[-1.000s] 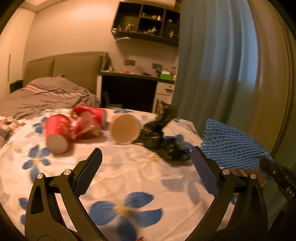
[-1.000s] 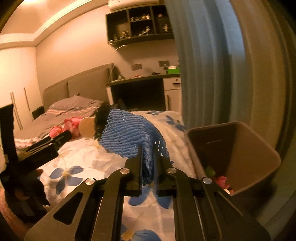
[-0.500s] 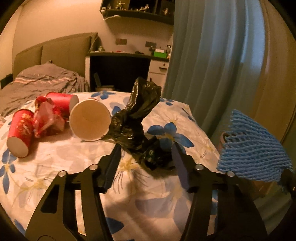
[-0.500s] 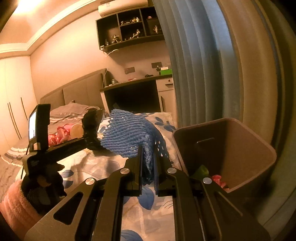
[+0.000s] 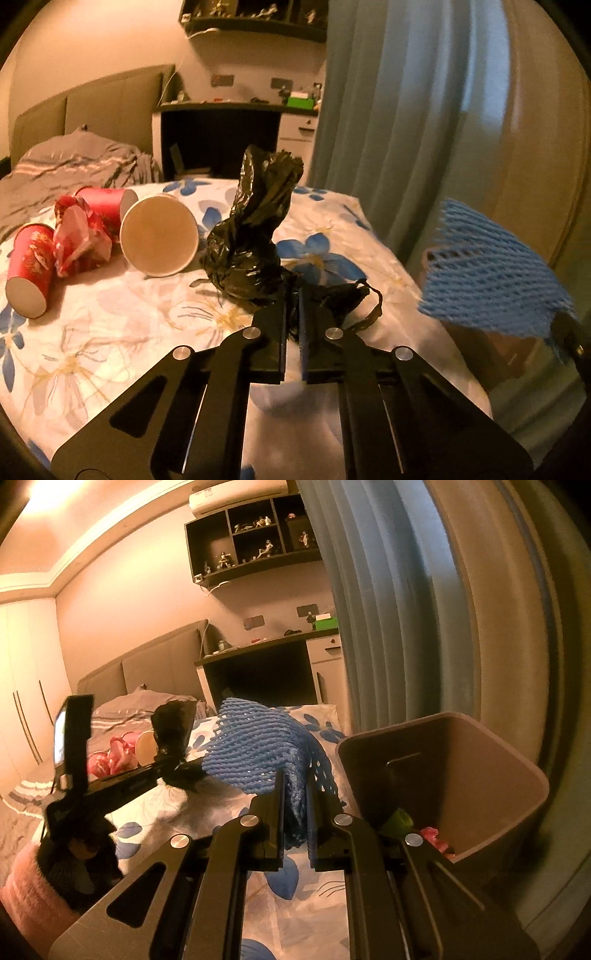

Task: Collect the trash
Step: 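Carry the blue net and black bag over the wastebasket with both tools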

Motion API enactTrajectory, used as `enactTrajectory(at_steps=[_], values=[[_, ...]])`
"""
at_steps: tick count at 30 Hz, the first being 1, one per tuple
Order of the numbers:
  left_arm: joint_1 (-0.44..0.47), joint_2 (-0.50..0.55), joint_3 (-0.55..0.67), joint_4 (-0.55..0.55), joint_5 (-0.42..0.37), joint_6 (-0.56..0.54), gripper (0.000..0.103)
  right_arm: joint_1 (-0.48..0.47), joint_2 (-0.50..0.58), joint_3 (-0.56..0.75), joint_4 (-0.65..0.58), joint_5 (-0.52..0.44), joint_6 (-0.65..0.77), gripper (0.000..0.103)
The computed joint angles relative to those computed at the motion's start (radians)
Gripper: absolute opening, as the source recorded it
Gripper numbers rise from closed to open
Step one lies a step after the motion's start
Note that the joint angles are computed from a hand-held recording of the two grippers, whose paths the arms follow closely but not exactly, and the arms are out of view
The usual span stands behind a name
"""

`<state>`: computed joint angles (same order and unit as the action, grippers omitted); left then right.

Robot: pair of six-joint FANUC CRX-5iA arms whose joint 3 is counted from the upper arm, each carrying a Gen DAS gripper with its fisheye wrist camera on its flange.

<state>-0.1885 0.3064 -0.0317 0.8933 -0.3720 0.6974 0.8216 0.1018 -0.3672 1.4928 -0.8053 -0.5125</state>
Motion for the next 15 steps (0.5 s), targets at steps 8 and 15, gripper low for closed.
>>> enactTrajectory(at_steps=[8,15], values=[[-0.07,-0.11,-0.17,0.309,0.098,-0.333,0.004,0.025,-0.007,-0.005,0.008,-0.056,-0.014,0.01],[-0.093,-0.152,-0.217,0.444,0.125,-0.451,0.004,0.04,0.001,0.006,0.001,-0.093,-0.003,0.01]])
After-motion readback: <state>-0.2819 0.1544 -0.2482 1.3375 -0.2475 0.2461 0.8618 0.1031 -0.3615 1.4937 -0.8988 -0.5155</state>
